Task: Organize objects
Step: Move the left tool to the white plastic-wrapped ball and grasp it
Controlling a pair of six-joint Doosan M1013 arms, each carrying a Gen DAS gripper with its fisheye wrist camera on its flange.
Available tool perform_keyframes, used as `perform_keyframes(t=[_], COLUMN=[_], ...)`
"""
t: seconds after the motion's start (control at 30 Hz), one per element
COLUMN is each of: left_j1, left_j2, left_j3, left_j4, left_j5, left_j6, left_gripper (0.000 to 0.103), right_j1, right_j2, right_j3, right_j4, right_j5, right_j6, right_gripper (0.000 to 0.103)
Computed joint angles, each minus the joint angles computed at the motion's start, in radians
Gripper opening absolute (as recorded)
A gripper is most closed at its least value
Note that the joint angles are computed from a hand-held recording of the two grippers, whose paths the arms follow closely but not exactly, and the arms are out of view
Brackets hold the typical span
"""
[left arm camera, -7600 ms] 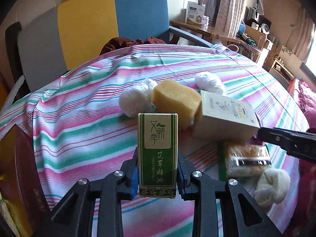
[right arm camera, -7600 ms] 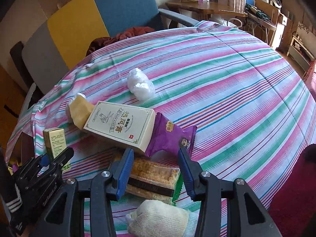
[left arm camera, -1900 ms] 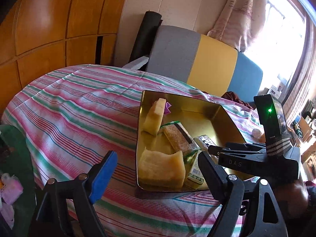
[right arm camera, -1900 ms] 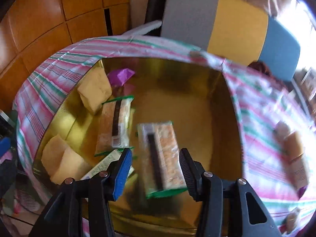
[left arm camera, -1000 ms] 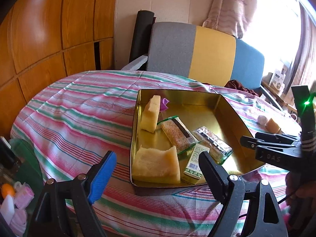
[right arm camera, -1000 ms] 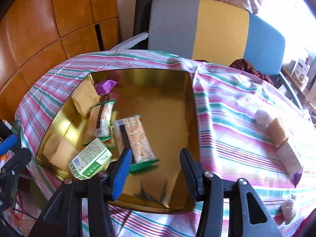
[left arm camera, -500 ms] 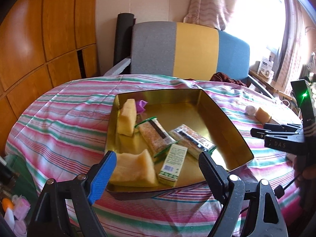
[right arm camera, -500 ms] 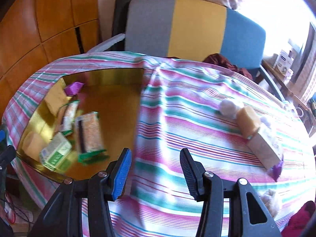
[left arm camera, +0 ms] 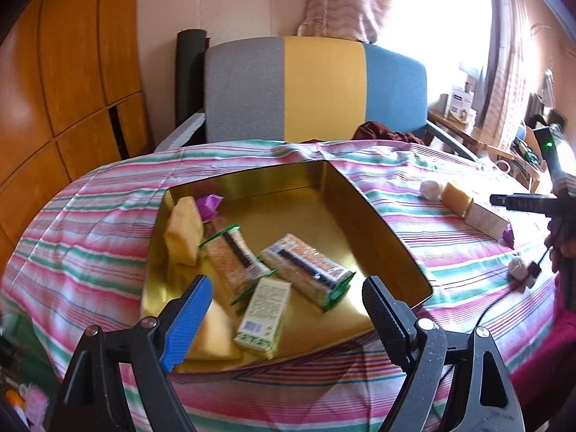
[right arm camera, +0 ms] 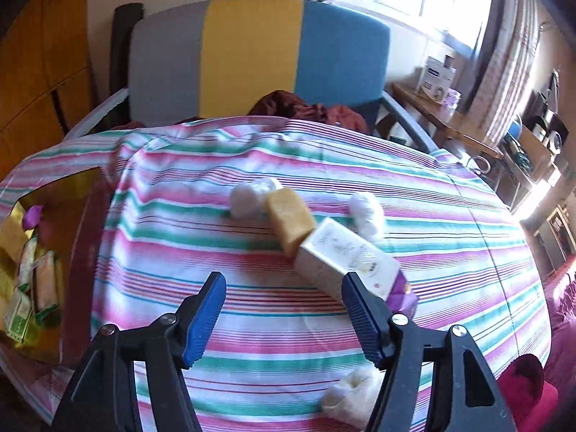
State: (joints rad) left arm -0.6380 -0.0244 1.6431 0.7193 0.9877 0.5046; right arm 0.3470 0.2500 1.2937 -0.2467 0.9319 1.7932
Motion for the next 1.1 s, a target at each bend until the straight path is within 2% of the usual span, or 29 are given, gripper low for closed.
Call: perform_keyframes(t=[0.1, 0.2, 0.3, 0.4, 0.6, 0.97, 1.03, 1.1], left_j1=[-0.002, -0.003, -0.003, 0.0, -0.003, 0.056, 0.064, 0.067], left_j2=[0.017, 0.037, 0.06, 0.085, 0.156, 0.325, 0.357, 0.393], left_j3=[-0.019, -0.042, -0.071, -0.105, -0.194, -0.399, -0.439, -0.487], left_j4=[-0.016, -0.034, -0.062, -0.099, -0.177, -0.522, -0.541, -0.523], left_j5=[-0.011, -0.024, -0.042, -0.067, -0.094, -0.064, -0.051, -0.032], left_j6=[0.036, 0.074, 0.119, 0.169, 0.29, 0.467, 0.471, 0.485], left_gripper=[0.086, 0.086, 0.086, 0.086, 0.086, 0.085, 0.084, 0.077], right_j1=[-0.036, -0.072, -0.107, -0.126, -0.153, -0.185, -0.187, -0.191], right_j2=[0.002, 0.006, -0.014, -0.021, -0.025, -0.033, -0.03, -0.028], right_j3=[0.017, 0.023, 0.039, 0.043, 0.046, 0.056, 0.054, 0.053], right_j4=[-0.035, -0.021, 0.013, 0.016, 0.088, 0.222, 0.248, 0.279], right_j5=[-0.012, 0.008, -0.032, -0.029, -0.021, -0.029, -0.027, -0.025], right_j6=[0.092, 0.19, 0.275, 0.341, 0.359, 0.318, 0.296, 0.274], right_gripper=[0.071, 0.071, 0.072, 0.073, 0.073, 0.073, 0.073, 0.073])
